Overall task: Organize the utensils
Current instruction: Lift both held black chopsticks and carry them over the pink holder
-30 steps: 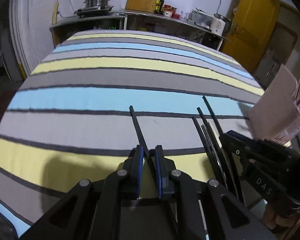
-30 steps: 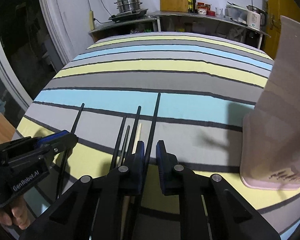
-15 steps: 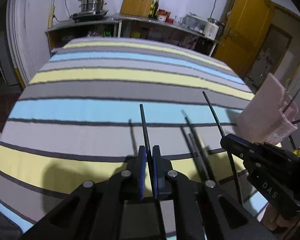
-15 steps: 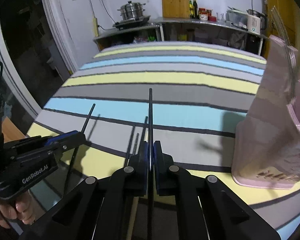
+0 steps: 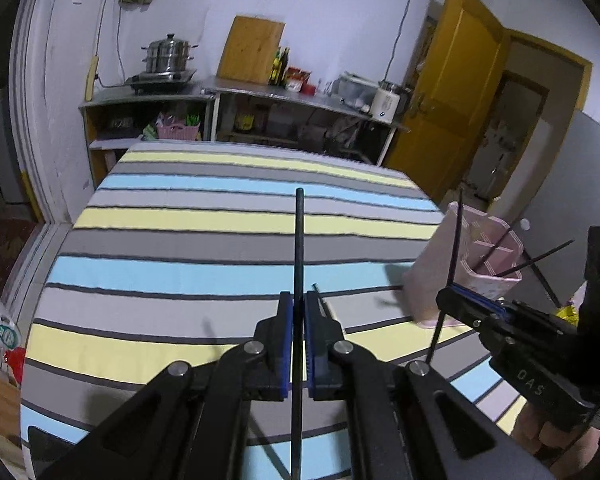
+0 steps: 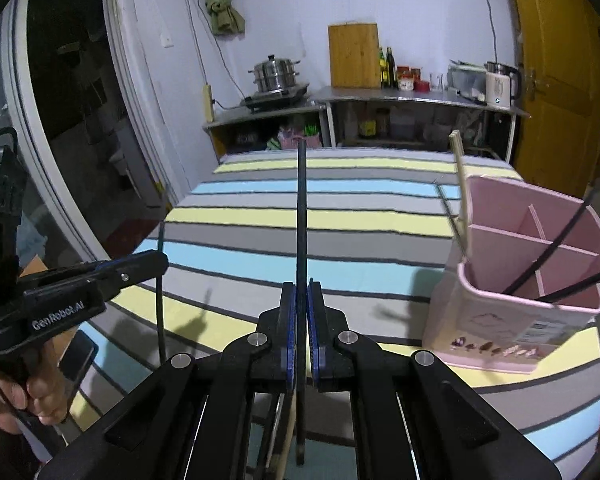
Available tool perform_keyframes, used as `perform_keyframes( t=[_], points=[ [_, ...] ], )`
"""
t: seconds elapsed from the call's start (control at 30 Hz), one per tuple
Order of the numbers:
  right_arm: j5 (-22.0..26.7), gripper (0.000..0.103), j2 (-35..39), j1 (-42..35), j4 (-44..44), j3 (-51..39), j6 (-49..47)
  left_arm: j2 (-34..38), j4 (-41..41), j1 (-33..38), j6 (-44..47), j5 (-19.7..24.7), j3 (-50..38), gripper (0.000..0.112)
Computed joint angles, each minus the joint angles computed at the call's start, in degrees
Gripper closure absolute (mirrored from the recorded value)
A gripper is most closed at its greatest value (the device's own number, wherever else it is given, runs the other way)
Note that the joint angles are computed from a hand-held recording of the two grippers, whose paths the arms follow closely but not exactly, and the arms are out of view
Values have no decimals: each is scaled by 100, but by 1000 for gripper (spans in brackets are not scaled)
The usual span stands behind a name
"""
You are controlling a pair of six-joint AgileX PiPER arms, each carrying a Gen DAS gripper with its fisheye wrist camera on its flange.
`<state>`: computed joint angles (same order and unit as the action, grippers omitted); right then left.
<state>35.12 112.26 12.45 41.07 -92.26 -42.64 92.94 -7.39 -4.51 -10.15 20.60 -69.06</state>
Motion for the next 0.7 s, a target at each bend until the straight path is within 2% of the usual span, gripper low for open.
perform_keyframes(
  t=[0.3, 0.7],
  points=[
    [-95, 97, -539, -187, 426, 468, -374, -411, -8, -116, 137, 163, -62, 107],
    [48, 97, -939, -638, 889, 747, -759, -336, -71, -436, 173, 517, -612, 107]
  ],
)
